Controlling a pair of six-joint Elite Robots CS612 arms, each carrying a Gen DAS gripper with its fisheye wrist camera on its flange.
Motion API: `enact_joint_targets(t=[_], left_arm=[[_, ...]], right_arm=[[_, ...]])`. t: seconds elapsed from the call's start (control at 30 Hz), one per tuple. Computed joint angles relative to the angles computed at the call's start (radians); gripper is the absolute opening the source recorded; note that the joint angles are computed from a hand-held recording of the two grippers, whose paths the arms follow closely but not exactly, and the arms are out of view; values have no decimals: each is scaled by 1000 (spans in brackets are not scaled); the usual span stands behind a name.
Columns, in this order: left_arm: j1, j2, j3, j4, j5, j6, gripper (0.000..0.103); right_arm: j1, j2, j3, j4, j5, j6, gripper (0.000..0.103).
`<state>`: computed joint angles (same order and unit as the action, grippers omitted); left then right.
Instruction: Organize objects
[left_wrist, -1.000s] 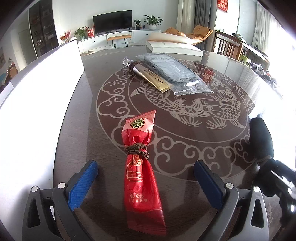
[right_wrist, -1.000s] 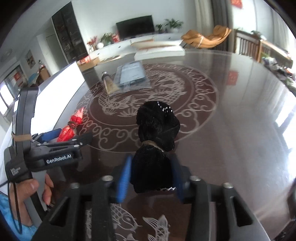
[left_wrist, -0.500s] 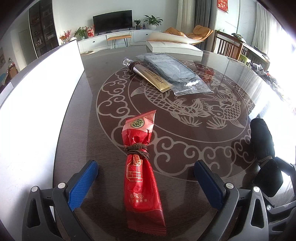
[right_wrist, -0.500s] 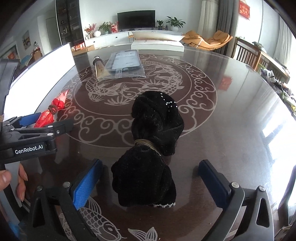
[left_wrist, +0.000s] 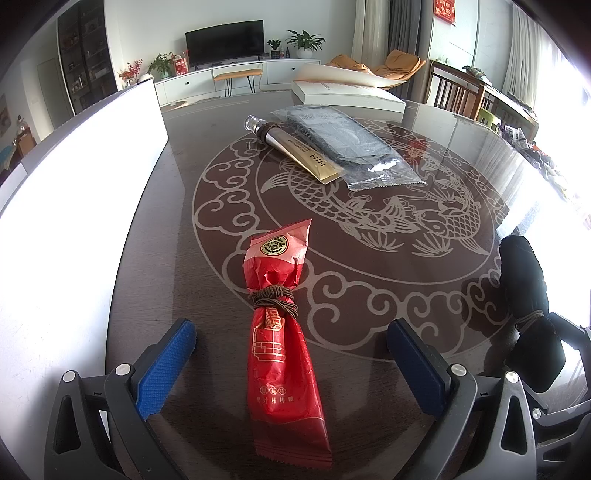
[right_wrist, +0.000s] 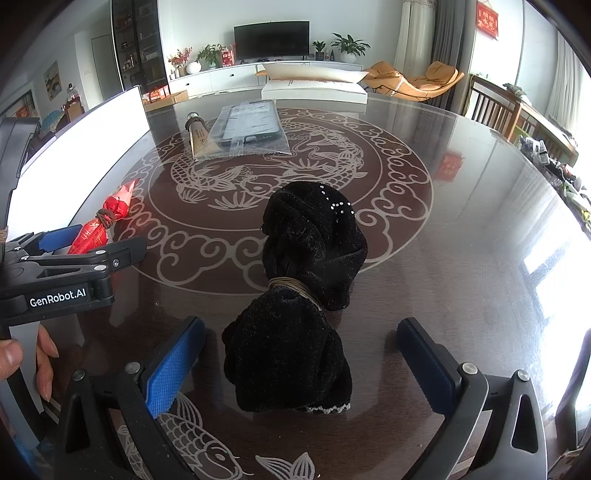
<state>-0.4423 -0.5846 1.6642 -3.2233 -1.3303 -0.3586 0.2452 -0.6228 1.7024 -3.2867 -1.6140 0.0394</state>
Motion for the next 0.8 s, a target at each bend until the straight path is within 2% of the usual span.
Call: enact_joint_targets(t=[0.07,0.13,0.27,0.33,0.43,0.5,0.53,0.57,0.6,0.63,0.67,0.73,0.8], left_arm=[[1,0,1,0,-3,0,103],[1,-6,15,-14,-28,37,103],[11,-33,23,69,-102,107,103],[15,-44,24,108,-111,110,103],[20,-54,21,161,-115,93,103],[25,-54,23,147,-138,92,103],[27,-53,28,120,-142,88,98],[21,-51,36,80,-111,90,72],[15,-48,44,40,-77,109,42],[17,-45,45,12,-85,113,28],[19,-44,44,12,-80,100,24],[36,-45,53,-28,-151,50,23],[43,-59,86,-105,-196,11,23]], right_arm=[[0,0,0,0,0,0,103],[0,0,0,0,0,0,103],[-4,-4,3,10,24,-3,103],[-21,-15,18,5,89,22,103],[-61,-30,31,15,231,123,103],[-63,-39,8,93,242,101,103],[-56,-44,-7,134,220,69,99],[-48,-45,-22,162,194,36,80],[-43,-44,-34,174,185,12,63],[-42,-41,-43,190,196,-5,32],[-41,-38,-53,215,200,-17,32],[-36,-41,-46,198,181,-24,31],[-40,-56,-21,167,210,-1,31]])
